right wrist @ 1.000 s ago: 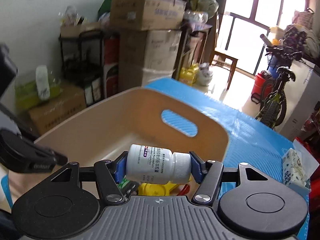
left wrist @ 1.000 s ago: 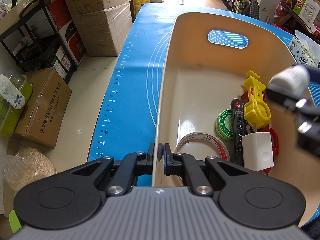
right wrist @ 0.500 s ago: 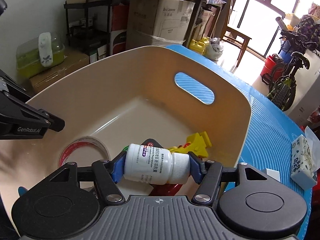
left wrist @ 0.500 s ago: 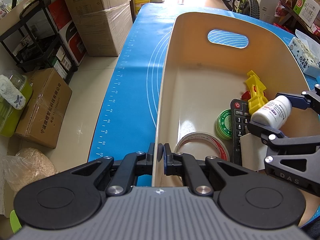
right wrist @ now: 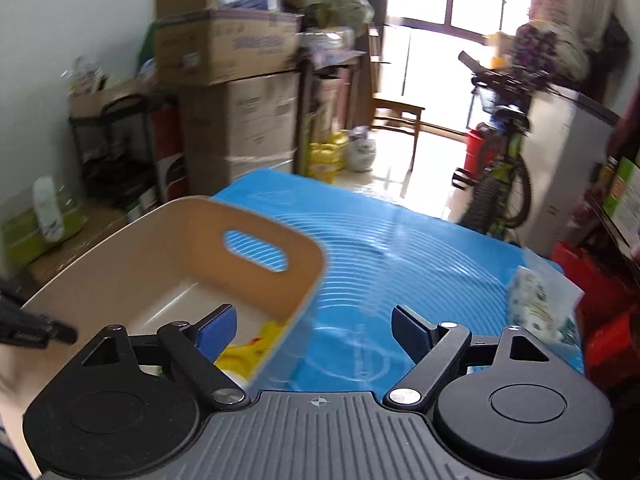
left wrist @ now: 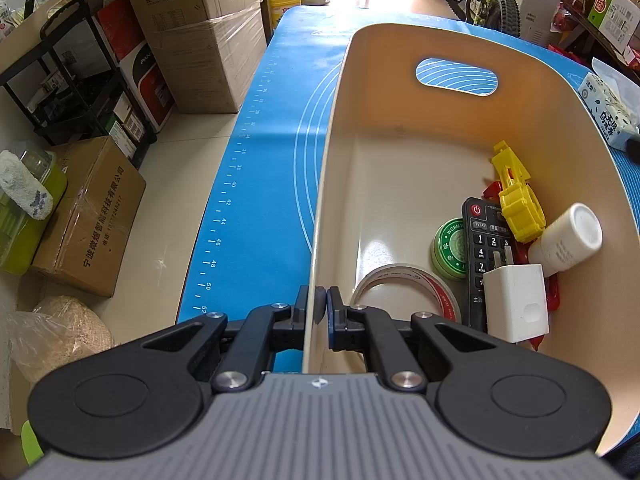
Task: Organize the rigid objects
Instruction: 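Grasp the second white charger on the mat with the right gripper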
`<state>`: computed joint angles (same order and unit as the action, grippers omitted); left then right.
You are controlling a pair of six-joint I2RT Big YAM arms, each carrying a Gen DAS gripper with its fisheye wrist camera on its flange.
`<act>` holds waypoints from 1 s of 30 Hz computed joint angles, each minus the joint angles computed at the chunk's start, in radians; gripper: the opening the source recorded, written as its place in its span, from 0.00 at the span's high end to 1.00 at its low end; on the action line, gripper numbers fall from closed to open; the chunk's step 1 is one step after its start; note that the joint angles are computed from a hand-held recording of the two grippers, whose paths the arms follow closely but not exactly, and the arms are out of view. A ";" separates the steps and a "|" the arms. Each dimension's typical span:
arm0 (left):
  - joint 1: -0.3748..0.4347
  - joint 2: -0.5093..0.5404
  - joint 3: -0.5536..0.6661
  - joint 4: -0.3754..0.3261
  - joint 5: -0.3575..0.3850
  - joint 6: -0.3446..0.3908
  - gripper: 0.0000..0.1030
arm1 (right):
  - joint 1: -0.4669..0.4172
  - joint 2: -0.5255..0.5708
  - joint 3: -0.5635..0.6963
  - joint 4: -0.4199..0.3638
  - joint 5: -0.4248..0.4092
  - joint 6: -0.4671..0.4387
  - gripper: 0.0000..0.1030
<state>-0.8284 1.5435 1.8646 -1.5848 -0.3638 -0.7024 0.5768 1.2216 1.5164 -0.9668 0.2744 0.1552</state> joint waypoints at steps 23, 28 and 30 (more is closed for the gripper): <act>0.001 0.005 0.012 -0.019 -0.002 0.010 0.91 | -0.254 0.082 -0.217 0.160 0.042 -0.056 0.16; -0.002 0.010 0.019 -0.024 -0.006 0.012 0.91 | -0.259 0.115 -0.216 0.191 0.058 -0.041 0.18; -0.003 0.011 0.019 -0.025 -0.006 0.011 0.91 | -0.266 0.120 -0.216 0.199 0.047 -0.032 0.18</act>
